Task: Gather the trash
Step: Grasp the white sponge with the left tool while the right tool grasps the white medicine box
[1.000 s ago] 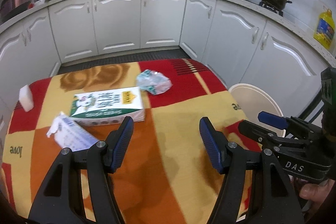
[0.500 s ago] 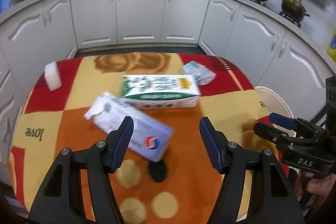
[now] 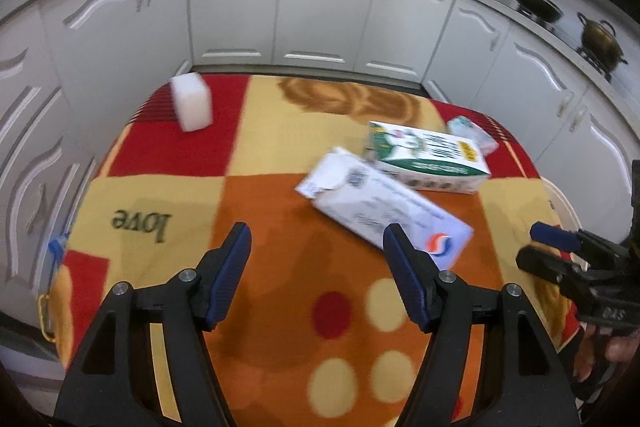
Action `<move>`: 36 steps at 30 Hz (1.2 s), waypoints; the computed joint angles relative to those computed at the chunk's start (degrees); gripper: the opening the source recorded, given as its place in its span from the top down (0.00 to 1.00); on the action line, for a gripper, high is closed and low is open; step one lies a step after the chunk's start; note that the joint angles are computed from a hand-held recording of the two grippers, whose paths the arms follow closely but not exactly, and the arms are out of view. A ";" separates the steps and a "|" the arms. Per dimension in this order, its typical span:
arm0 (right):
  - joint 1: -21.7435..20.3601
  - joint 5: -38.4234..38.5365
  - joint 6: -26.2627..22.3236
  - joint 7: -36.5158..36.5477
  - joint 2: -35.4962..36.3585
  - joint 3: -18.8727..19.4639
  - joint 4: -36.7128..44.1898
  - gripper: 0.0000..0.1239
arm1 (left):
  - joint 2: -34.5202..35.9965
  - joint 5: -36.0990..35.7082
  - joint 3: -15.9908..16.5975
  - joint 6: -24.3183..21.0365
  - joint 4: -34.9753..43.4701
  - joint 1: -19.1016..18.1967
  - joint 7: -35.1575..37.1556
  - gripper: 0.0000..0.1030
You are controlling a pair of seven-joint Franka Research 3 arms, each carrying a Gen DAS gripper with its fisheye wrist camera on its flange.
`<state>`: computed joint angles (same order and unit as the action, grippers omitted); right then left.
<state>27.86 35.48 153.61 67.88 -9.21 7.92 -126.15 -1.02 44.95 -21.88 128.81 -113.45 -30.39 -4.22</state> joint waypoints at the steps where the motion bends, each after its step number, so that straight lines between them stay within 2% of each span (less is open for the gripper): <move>1: 0.44 0.71 -0.59 -0.94 0.69 -0.01 0.91 0.42 | -0.96 -0.52 0.30 0.39 -1.05 0.26 -0.25 0.34; 8: 1.51 -1.36 -2.50 -2.74 6.57 1.86 7.57 0.41 | -4.86 -3.13 1.28 3.39 -5.30 3.21 0.54 0.31; 18: 2.54 -12.36 -1.87 -0.19 12.02 3.50 13.07 0.38 | -6.60 -6.34 3.56 6.37 -7.16 9.60 0.80 0.31; 22: 3.14 -16.75 -2.34 1.83 14.52 3.45 15.23 0.38 | -4.10 -6.46 4.25 4.85 -4.57 11.43 1.80 0.31; 29: 4.12 -23.33 -0.49 4.12 16.24 3.19 15.80 0.38 | 1.58 -5.76 5.72 1.51 0.42 11.91 3.14 0.31; 32: 4.21 -24.41 -0.13 4.91 16.80 3.14 16.09 0.39 | 2.81 -6.16 6.59 2.60 0.85 11.98 3.93 0.32; 33: 3.74 -22.20 -0.69 3.67 16.95 3.54 16.32 0.44 | 2.78 -6.23 6.87 3.89 0.29 12.09 4.07 0.33; 34: 3.13 -19.07 -1.31 1.65 17.02 4.10 16.52 0.57 | 2.62 -6.02 7.10 5.12 -0.24 12.21 4.00 0.41; 35: 2.42 -15.32 -2.24 -0.81 16.99 4.65 16.68 0.62 | 2.33 -5.88 7.22 6.12 -0.85 12.28 3.95 0.59; 36: 2.16 -13.25 -2.51 -2.12 16.80 4.80 16.51 0.70 | 2.17 -6.18 7.21 6.19 -1.10 12.28 4.31 0.67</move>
<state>30.01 22.23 151.10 65.76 7.58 12.73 -109.64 1.15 38.77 -14.67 135.00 -114.54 -18.10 0.10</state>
